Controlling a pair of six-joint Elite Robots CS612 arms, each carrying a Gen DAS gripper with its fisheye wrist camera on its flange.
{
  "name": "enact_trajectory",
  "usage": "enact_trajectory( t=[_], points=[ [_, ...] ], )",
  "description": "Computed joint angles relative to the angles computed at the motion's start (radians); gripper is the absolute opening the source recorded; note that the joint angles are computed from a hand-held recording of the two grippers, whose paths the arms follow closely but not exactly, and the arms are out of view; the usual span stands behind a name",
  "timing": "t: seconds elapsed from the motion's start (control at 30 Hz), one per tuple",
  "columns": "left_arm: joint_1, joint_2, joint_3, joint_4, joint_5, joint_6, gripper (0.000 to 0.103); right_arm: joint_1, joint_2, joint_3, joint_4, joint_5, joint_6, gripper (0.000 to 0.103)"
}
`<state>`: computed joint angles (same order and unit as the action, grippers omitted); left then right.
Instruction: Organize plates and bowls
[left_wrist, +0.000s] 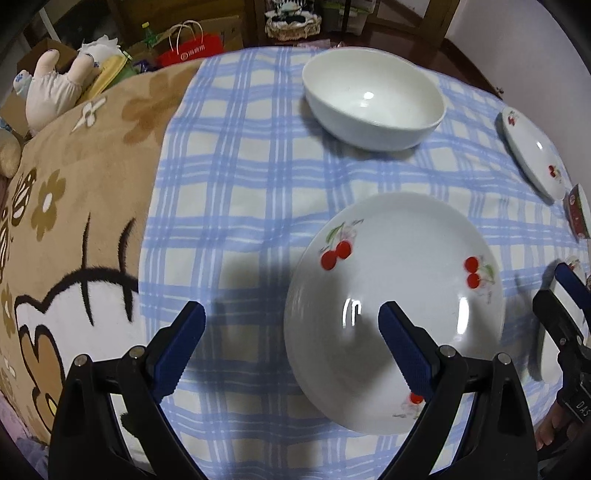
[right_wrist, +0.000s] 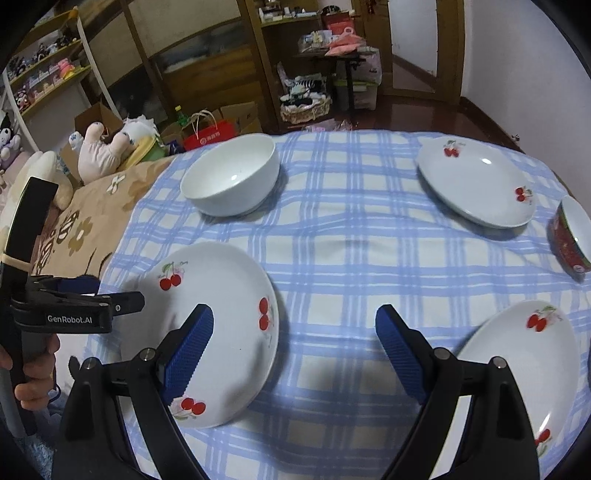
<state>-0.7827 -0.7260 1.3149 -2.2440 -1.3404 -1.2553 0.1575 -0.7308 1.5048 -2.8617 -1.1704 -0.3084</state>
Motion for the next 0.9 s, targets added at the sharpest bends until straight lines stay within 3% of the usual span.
enact_trajectory(
  t=[0.33, 0.43, 0.5, 0.57, 0.63, 0.73, 0.83, 0.9],
  points=[
    [0.002, 0.011, -0.002, 0.004, -0.026, -0.002, 0.089, 0.015, 0.021, -0.002, 0.012, -0.029, -0.024, 0.094],
    [0.004, 0.015, -0.002, 0.01, -0.042, -0.003, 0.082, 0.016, 0.026, 0.009, -0.009, -0.039, -0.019, 0.094],
    [0.006, 0.017, -0.001, 0.006, -0.057, -0.003, 0.071, 0.016, 0.027, 0.014, -0.011, -0.044, -0.025, 0.093],
    [0.007, 0.023, -0.01, 0.016, -0.079, 0.011, 0.05, 0.019, 0.028, 0.017, -0.012, -0.059, -0.034, 0.093],
    [0.01, 0.03, -0.017, 0.026, -0.1, 0.019, 0.042, 0.023, 0.028, 0.02, -0.016, -0.077, -0.042, 0.093],
    [0.01, 0.03, -0.012, 0.007, -0.108, 0.021, 0.039, 0.024, 0.029, 0.015, 0.011, -0.08, -0.051, 0.083],
    [0.012, 0.028, -0.004, -0.017, -0.108, 0.016, 0.033, 0.023, 0.032, 0.01, 0.028, -0.083, -0.048, 0.082],
    [0.011, 0.026, 0.005, -0.038, -0.106, 0.016, 0.029, 0.024, 0.034, 0.009, 0.029, -0.094, -0.05, 0.074]
  ],
)
